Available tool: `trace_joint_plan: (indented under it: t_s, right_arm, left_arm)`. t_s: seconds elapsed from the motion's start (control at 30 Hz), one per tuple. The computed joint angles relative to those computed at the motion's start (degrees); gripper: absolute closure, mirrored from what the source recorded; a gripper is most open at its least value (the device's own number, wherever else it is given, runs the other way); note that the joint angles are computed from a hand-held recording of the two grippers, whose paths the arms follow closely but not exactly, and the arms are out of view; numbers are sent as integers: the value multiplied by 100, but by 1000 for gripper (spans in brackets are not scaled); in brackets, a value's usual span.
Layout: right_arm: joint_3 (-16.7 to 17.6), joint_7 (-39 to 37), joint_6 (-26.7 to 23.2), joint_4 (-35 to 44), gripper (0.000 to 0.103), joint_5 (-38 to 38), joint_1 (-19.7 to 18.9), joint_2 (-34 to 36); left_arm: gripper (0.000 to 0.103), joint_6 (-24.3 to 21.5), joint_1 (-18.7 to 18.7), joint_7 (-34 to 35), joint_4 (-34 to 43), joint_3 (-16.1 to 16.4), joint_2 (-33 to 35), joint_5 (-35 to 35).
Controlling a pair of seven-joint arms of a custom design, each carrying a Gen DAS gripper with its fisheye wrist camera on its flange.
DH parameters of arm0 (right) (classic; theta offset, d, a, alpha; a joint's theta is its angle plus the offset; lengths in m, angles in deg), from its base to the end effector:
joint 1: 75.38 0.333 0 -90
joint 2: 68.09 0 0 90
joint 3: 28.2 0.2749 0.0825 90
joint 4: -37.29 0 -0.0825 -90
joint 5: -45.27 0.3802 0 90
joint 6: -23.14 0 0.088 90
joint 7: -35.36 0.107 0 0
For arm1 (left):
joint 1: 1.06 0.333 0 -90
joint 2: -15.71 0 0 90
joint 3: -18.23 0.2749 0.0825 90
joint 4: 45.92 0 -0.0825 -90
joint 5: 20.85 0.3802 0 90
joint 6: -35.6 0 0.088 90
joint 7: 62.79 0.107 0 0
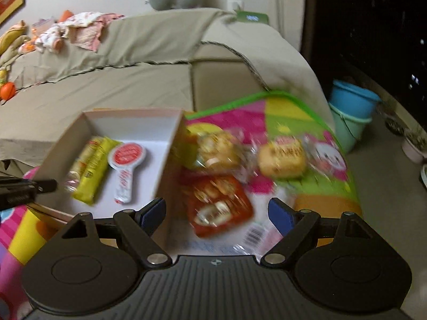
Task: Organize objects
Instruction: 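Lower the red-lidded cup into the box and open the right tool, then grasp the red snack bag with the right tool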
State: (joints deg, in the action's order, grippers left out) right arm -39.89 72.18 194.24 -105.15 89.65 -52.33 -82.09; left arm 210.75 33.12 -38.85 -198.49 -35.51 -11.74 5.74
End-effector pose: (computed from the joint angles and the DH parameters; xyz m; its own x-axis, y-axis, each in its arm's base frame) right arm 0.4884 0.0470 0.4083 0.3832 -0.9236 -0.0116 -0.6480 -0.2599 -0.7159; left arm 0.4220 -0.1731 0.3586 0.2448 -0.9667 0.0742 -0.6624 -0.2226 -0.7153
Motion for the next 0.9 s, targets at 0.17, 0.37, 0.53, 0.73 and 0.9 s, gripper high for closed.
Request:
trace_joint_plan:
  t_s: [0.17, 0.37, 0.53, 0.73, 0.9]
  right_arm:
    - [-130, -234, -7, -3, 19, 252, -4, 104]
    - [10, -418, -167, 76, 19, 559, -248, 245]
    - [87, -834, -486, 161, 19, 1015, -444, 310]
    - [445, -1021, -361, 438, 19, 1336, -689, 694]
    - [767, -1664, -247, 920, 19, 1890, -840, 1160]
  left_arm:
    - [89, -30, -22, -20, 11, 19, 4, 32]
    - [89, -31, -37, -48, 13, 41, 14, 76]
    - [89, 7, -47, -73, -13, 45, -3, 90]
    - [89, 33, -52, -45, -40, 32, -28, 41]
    - [89, 43, -119, 36, -70, 88, -40, -23]
